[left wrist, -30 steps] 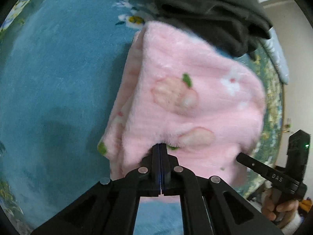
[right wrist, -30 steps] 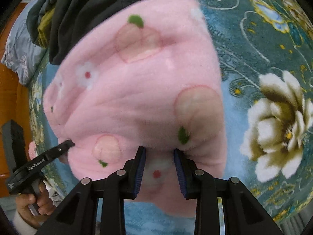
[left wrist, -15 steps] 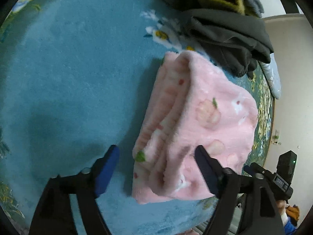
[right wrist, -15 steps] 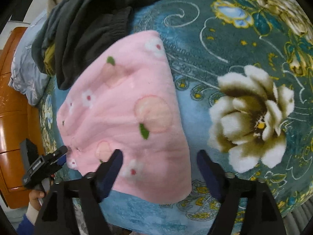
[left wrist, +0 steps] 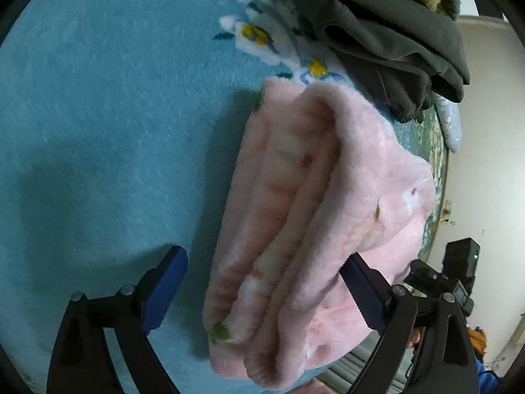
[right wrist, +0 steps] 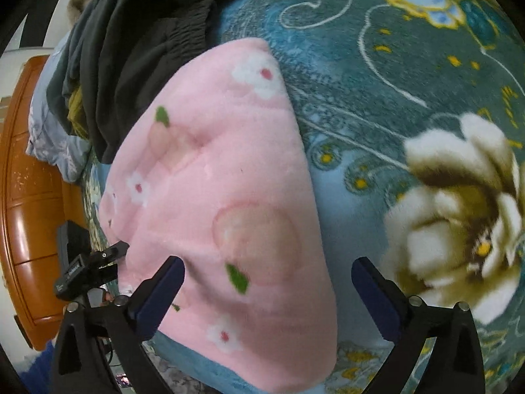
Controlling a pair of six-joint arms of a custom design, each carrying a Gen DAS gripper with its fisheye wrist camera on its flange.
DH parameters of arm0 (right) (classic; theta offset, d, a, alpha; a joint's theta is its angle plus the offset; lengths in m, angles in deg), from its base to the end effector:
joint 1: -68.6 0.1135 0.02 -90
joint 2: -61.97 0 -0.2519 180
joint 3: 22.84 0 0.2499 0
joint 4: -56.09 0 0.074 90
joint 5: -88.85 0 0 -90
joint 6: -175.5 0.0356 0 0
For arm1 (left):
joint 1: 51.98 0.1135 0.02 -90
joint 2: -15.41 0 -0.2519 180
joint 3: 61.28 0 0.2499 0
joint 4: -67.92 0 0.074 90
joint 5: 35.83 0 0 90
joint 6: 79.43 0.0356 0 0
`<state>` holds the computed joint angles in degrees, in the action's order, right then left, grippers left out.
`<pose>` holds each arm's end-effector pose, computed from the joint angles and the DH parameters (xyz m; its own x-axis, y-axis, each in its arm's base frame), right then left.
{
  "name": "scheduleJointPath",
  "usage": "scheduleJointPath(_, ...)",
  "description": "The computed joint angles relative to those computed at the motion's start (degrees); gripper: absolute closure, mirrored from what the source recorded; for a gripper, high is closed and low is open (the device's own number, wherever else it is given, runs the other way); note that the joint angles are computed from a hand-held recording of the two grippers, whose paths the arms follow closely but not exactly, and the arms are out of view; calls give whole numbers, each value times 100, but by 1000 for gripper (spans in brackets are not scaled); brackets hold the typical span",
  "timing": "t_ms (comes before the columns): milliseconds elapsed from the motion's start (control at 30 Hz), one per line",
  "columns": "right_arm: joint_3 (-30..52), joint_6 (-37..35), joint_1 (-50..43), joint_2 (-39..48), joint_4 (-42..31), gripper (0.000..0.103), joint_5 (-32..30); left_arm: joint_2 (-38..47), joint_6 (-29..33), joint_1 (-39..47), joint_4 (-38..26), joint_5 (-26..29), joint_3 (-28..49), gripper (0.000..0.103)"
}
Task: Fold clothes
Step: 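Release the folded end with the left gripper and press the bundle flat, then grasp the folded pink top with the left gripper while the right gripper grasps its other end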
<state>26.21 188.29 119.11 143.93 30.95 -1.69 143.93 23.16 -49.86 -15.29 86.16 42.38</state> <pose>0.1604 0.1951 0.1342 -0.6362 0.7613 0.1249 0.6978 0.4987 0.5143 0.3717 -0.0051 0.1065 -0.9698 0.1491 0.1929 0.0162 0.8289 -0.5591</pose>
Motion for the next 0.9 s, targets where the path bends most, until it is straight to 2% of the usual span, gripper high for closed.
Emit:
scheduleJointPath(100,-170,-105,-156,14,418,0,-160,-119,-17,68,125,133,-248,10)
scheduleJointPath(200,-212,-126,-274,-8,536,0,-174,-215,-147,167,286,460,-541,23)
scheduleJointPath(267,-238,-111,-349,22,646,3,-240,-311,-328,194,464,593,-768,26)
scheduleJointPath(367,-97,-236,-461,133,451,23,-359,-586,-552,159,750,556,-1107,35)
scheduleJointPath(433,12,-228,-558,202,283,43,-505,-821,-675,105,887,463,-1292,48)
scheduleJointPath(467,94,-241,-566,202,175,48,-506,-1037,-760,40,958,378,-1412,51)
scheduleJointPath(500,192,-290,-560,176,37,59,-486,-1258,-845,-30,1019,287,-1524,56)
scheduleJointPath(600,667,-420,-511,122,-593,71,-338,-1942,-1153,-243,1106,47,-1831,62)
scheduleJointPath(833,1440,-1195,-589,-710,-2062,74,-293,-3914,-2207,-837,702,-254,-2410,64)
scheduleJointPath(900,1709,-1440,-570,-972,-2554,74,-256,-4330,-2299,-752,398,-203,-2337,64)
